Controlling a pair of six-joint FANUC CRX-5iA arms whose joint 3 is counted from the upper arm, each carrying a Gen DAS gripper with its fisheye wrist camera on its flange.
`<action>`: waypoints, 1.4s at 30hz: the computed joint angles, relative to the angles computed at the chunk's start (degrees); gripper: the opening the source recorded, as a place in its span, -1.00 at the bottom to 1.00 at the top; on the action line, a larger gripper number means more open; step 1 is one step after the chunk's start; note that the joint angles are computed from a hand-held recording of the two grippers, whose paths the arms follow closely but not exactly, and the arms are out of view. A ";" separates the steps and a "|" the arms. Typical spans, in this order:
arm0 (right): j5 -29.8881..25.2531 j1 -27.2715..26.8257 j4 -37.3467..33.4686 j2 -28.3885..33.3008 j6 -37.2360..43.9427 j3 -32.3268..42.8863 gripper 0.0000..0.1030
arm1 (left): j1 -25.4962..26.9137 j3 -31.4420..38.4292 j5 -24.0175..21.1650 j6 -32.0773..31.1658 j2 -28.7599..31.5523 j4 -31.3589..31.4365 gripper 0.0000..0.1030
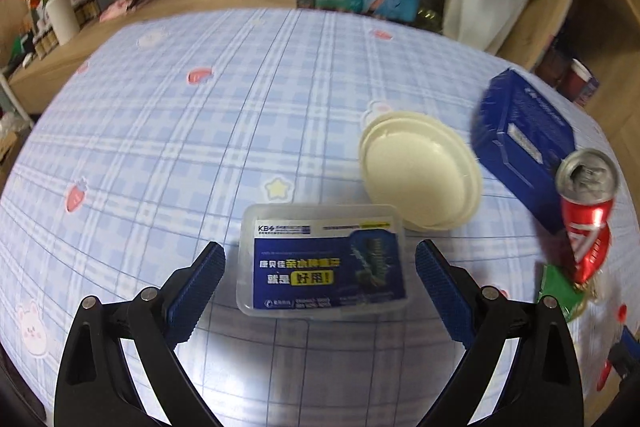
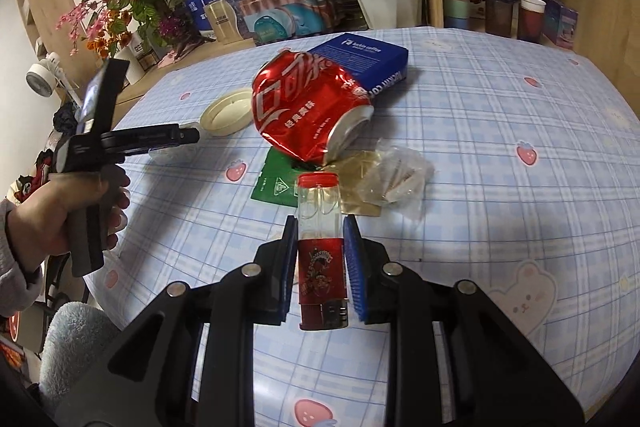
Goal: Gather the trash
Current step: 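Grasp the clear blue-labelled box with the left gripper while the right holds the tube, then carry the red tube over the brown bin and open the right gripper while the left holds the box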
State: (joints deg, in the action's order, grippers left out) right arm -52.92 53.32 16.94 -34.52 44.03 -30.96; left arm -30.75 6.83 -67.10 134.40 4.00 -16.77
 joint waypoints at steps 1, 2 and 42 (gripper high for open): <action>0.09 -0.33 -0.29 0.01 0.29 0.04 -0.49 | 0.39 -0.37 0.32 0.14 -0.18 0.50 0.66; 0.04 -0.41 -0.39 -0.04 0.31 0.08 -0.49 | 0.34 -0.68 0.64 0.56 -0.65 0.09 0.50; -34.34 48.36 27.00 -18.88 -37.03 -5.41 -0.49 | -43.04 5.92 -16.19 17.86 -15.62 -28.39 0.50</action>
